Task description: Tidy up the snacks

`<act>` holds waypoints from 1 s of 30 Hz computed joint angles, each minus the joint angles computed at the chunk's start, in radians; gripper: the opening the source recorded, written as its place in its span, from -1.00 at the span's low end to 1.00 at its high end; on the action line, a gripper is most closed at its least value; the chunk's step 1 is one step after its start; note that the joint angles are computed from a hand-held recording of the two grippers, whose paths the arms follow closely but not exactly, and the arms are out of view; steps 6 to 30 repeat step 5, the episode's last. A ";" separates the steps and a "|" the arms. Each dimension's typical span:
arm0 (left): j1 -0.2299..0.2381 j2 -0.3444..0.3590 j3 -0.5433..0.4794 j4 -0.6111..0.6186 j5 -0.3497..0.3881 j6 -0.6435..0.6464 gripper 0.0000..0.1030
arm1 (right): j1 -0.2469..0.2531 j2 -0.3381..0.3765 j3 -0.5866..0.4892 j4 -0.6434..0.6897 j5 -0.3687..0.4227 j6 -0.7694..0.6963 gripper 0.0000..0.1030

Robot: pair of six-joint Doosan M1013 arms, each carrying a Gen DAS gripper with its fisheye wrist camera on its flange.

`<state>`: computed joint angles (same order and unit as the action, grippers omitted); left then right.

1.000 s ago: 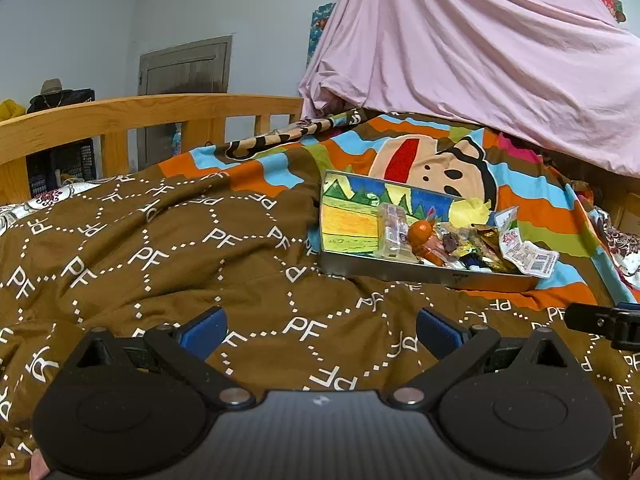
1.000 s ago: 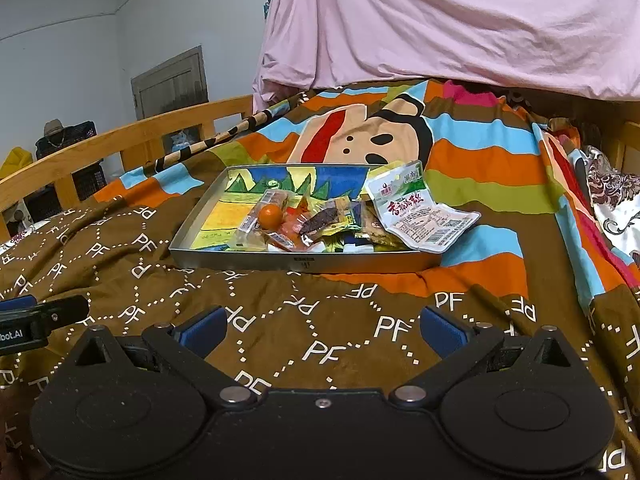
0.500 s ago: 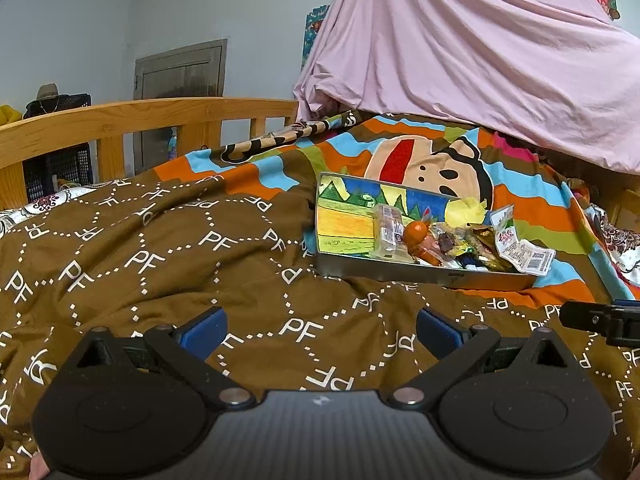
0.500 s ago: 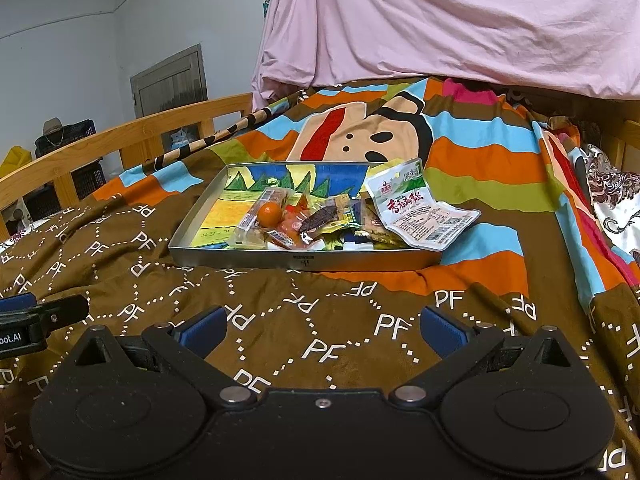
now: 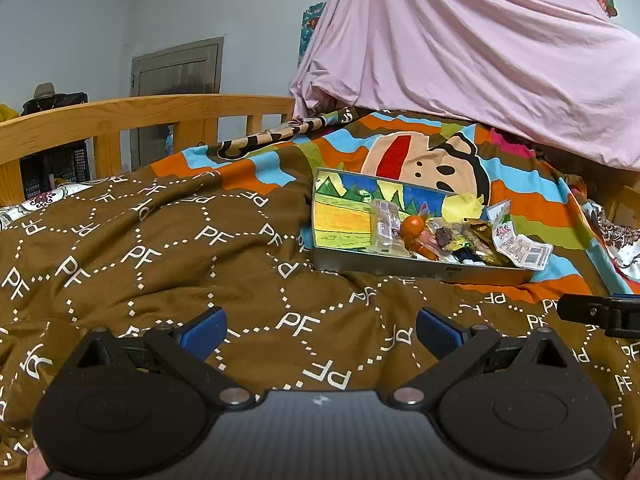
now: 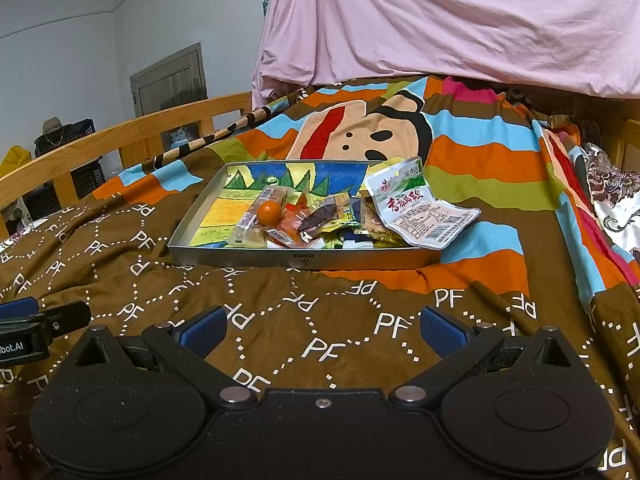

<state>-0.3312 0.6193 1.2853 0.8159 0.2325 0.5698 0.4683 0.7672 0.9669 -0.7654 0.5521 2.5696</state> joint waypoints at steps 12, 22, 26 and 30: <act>0.000 0.001 -0.002 -0.008 0.008 0.006 0.99 | 0.002 0.001 -0.001 0.007 0.005 -0.006 0.99; 0.000 0.001 -0.002 -0.008 0.008 0.006 0.99 | 0.002 0.001 -0.001 0.007 0.005 -0.006 0.99; 0.000 0.001 -0.002 -0.008 0.008 0.006 0.99 | 0.002 0.001 -0.001 0.007 0.005 -0.006 0.99; 0.000 0.001 -0.002 -0.008 0.008 0.006 0.99 | 0.002 0.001 -0.001 0.007 0.005 -0.006 0.99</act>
